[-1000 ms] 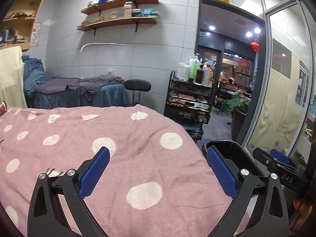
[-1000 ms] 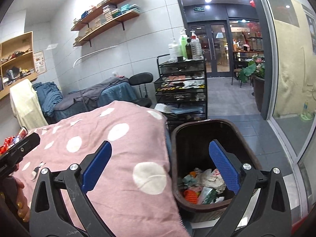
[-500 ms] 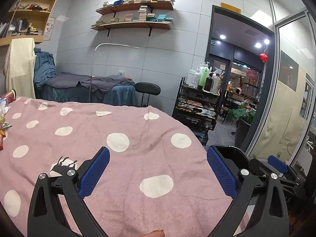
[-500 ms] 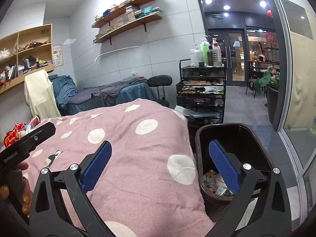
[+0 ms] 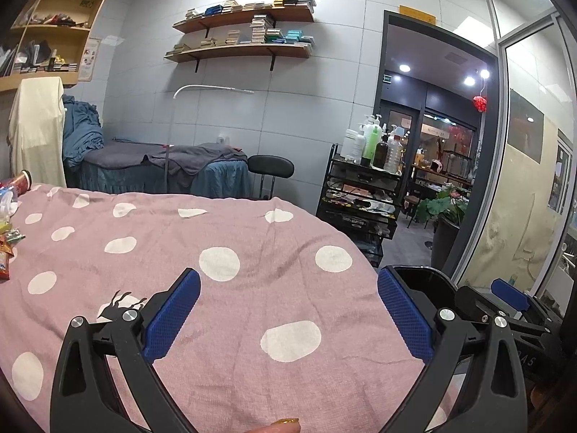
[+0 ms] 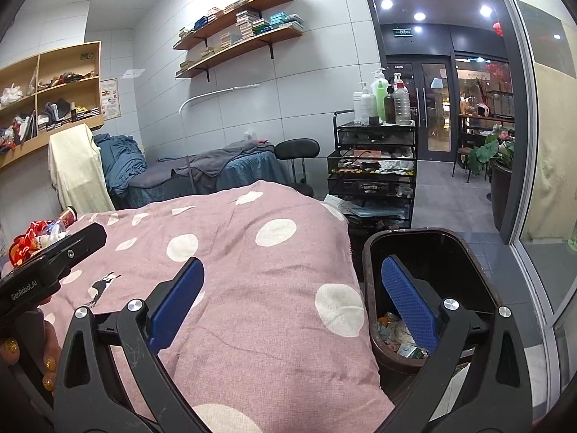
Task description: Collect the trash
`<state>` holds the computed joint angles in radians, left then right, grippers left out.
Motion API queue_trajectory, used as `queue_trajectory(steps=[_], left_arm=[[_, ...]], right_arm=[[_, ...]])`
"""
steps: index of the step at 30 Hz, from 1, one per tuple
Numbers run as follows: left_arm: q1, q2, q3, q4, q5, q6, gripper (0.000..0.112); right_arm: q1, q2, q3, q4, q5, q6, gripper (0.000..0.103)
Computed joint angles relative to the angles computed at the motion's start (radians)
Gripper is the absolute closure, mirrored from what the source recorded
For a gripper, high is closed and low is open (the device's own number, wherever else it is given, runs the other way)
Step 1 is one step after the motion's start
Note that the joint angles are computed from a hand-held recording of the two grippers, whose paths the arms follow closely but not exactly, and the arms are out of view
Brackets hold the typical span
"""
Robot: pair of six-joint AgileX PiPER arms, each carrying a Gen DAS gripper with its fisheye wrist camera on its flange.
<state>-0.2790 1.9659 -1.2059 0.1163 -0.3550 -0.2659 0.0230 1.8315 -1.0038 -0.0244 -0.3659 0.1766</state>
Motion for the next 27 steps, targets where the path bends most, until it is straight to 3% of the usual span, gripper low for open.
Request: queue_trajectory(steps=[27], left_arm=[[0.004,0.003,-0.001,0.049,0.005,-0.038,0.015]], right_arm=[[-0.009,0.005,-0.017,-0.028,0.018,0.033,0.006]])
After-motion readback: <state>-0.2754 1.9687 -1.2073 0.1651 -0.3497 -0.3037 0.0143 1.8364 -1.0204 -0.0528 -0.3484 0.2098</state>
